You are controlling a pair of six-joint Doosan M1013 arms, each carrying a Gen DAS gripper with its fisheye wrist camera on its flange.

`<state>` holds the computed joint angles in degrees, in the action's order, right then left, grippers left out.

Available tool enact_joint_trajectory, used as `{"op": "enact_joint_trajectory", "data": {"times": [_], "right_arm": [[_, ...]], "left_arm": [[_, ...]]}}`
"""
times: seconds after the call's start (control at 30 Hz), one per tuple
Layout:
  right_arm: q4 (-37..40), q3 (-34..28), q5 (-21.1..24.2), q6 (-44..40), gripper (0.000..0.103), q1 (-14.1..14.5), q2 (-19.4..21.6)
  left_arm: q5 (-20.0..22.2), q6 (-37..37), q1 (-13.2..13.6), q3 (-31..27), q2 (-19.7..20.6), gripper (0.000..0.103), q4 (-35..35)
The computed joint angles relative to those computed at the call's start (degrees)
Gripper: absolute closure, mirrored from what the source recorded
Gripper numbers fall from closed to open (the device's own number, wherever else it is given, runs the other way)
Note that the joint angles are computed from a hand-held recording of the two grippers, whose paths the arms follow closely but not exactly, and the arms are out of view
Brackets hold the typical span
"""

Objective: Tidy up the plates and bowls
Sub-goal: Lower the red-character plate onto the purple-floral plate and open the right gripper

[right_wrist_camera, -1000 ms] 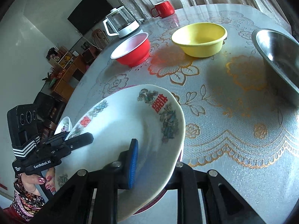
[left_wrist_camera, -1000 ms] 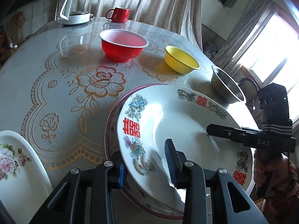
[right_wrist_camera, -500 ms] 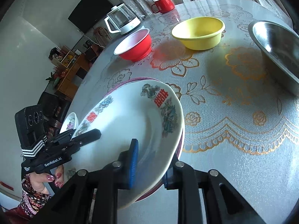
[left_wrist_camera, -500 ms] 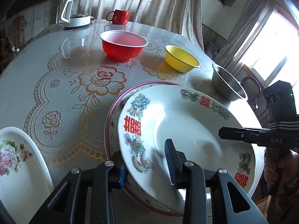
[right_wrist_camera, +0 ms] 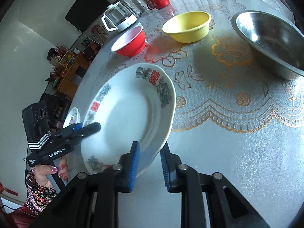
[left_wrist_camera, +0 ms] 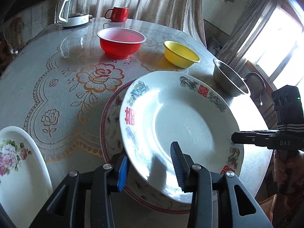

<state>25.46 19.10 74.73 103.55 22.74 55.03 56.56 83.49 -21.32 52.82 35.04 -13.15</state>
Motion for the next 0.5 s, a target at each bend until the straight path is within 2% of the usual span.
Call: {"op": "enact_joint_trajectory", "data": {"times": [0.2, 0.27, 0.37, 0.5], "right_arm": [[-1.9, -2.1, 1.3, 0.7, 0.084, 0.3, 0.8], [-3.4, -5.3, 3.8, 1.6, 0.082, 0.7, 2.2], [-6.8, -8.1, 6.0, 1.6, 0.081, 1.3, 3.1], [-7.6, -8.0, 6.3, 1.9, 0.081, 1.4, 3.0]], "left_arm": [[1.2, -3.0, -0.6, -0.3, -0.4, 0.058, 4.1], [-0.5, -4.1, -0.9, 0.7, -1.2, 0.049, 6.5], [-1.2, -4.4, -1.0, 1.0, -1.7, 0.043, 7.7], [-2.3, -7.0, -1.1, 2.3, -2.5, 0.043, 10.4]]}}
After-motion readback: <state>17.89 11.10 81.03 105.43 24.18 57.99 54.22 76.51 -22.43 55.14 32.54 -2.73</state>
